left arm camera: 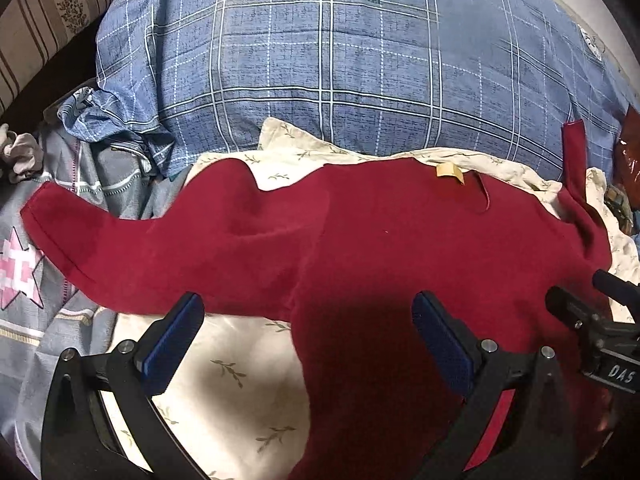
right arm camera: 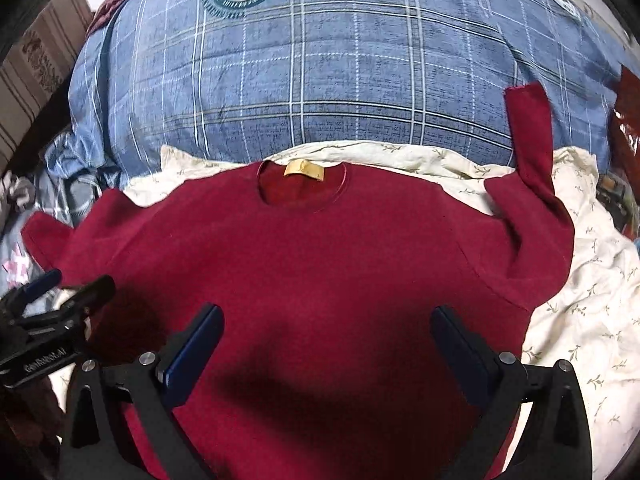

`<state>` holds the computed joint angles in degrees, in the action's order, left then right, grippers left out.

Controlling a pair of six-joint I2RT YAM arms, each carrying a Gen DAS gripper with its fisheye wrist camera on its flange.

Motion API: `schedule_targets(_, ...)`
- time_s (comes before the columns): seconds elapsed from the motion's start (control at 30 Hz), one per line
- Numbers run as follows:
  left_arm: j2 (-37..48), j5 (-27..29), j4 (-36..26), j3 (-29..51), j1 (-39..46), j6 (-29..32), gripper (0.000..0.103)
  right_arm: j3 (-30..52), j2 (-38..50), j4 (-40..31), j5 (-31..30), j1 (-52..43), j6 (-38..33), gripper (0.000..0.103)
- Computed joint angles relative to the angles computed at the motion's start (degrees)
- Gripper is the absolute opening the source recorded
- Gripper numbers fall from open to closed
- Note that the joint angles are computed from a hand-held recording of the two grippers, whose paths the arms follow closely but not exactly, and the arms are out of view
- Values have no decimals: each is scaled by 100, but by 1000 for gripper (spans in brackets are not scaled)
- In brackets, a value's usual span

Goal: Fold small clothes

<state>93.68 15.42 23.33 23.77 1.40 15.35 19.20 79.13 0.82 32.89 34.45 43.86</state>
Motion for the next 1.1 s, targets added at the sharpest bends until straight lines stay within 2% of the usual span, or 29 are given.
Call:
schedule_targets(0.3,140,76,-200,243,306,2,103,262,233,-178,82,232,159,103)
schedule_targets(0.47,142,85,-149,234,322,12,103,241,316,90,-111,233,262,103)
schedule_targets(0.6,209,118,-168,283,366,23,103,378,532,52,48,317,363,103)
schedule_targets(1.1,425,149,-226,449,429,-26,103,144,1060,973,-350,-75,611,103)
